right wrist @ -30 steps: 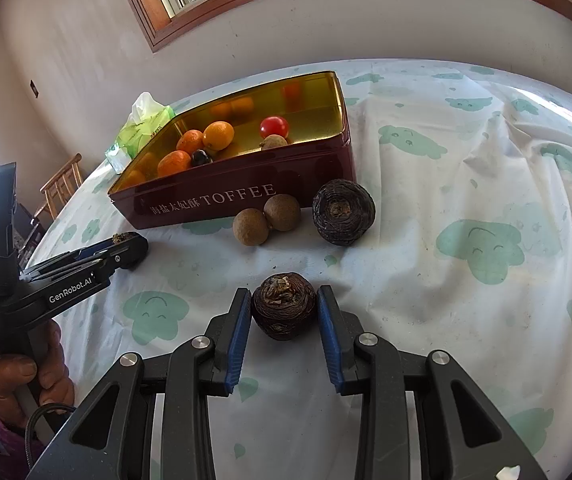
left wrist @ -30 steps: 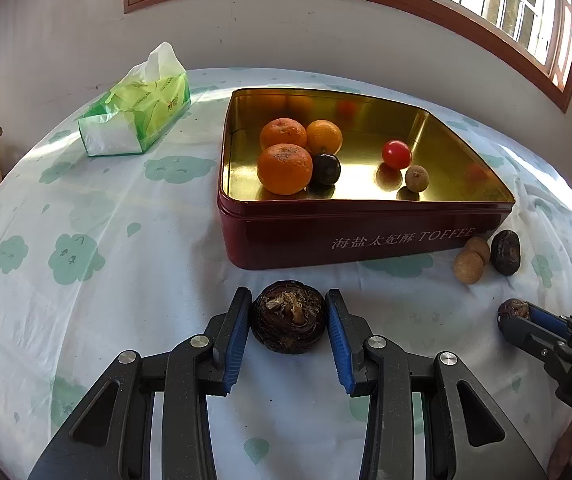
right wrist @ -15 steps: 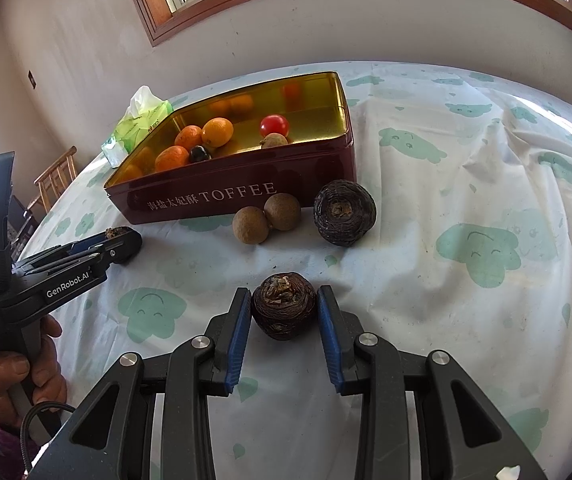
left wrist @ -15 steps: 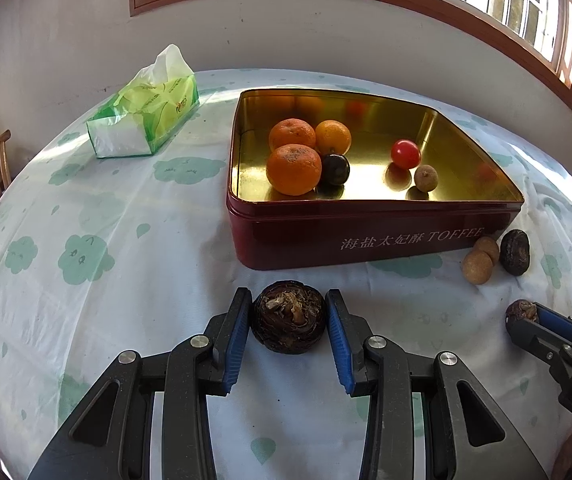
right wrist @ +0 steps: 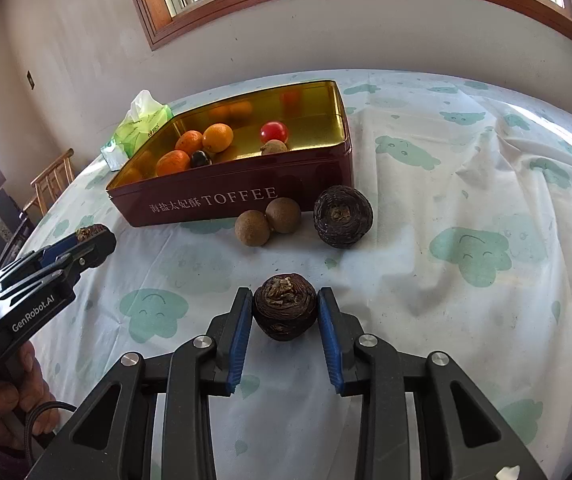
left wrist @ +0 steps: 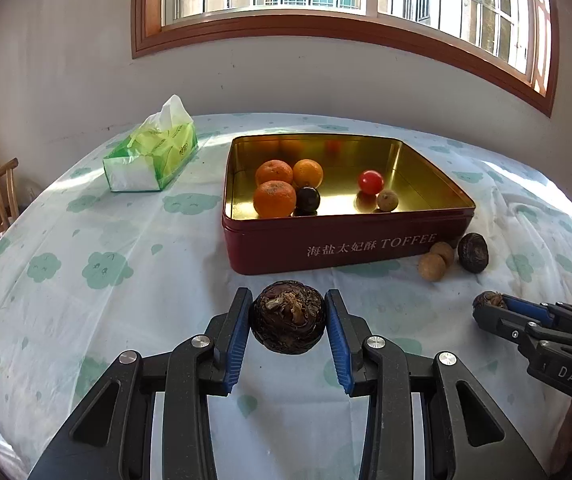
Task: Organize fruits
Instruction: 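Lift both dark brown fruits off the table with both tools, then carry both dark brown fruits toward the tin with both tools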
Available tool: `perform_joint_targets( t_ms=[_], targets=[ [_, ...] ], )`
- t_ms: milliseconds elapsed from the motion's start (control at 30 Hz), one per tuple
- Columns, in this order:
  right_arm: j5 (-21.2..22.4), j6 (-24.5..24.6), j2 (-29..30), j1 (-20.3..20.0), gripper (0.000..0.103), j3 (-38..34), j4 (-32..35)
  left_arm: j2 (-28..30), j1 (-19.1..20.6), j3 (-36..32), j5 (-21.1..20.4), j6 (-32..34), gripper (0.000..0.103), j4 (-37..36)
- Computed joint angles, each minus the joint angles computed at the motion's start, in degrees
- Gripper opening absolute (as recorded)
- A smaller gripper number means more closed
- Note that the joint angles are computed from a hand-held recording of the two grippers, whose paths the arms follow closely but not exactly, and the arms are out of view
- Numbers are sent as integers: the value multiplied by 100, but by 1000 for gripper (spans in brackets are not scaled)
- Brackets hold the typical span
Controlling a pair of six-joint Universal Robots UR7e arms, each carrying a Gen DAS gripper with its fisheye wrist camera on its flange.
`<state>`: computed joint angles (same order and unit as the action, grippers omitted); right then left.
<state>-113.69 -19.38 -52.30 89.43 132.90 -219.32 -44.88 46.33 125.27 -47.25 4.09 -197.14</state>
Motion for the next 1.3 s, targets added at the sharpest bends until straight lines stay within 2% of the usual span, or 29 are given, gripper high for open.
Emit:
perform_joint_targets(
  t_ms=[233,533,767,1300],
  targets=[
    [391,227,-173,202,30,424,-396,-344,-315,385,141,-17,38,-235],
    [342,152,-226,742,30,547,-558,-495,-540,582,298,59,38,-434],
    [328,132,-301,987,30,540,-528,-578,-593,629,320,22,38,-459],
    [347,166,-351,1142,30,537,-537,-627,-647,663,418,44,38,-574]
  ],
)
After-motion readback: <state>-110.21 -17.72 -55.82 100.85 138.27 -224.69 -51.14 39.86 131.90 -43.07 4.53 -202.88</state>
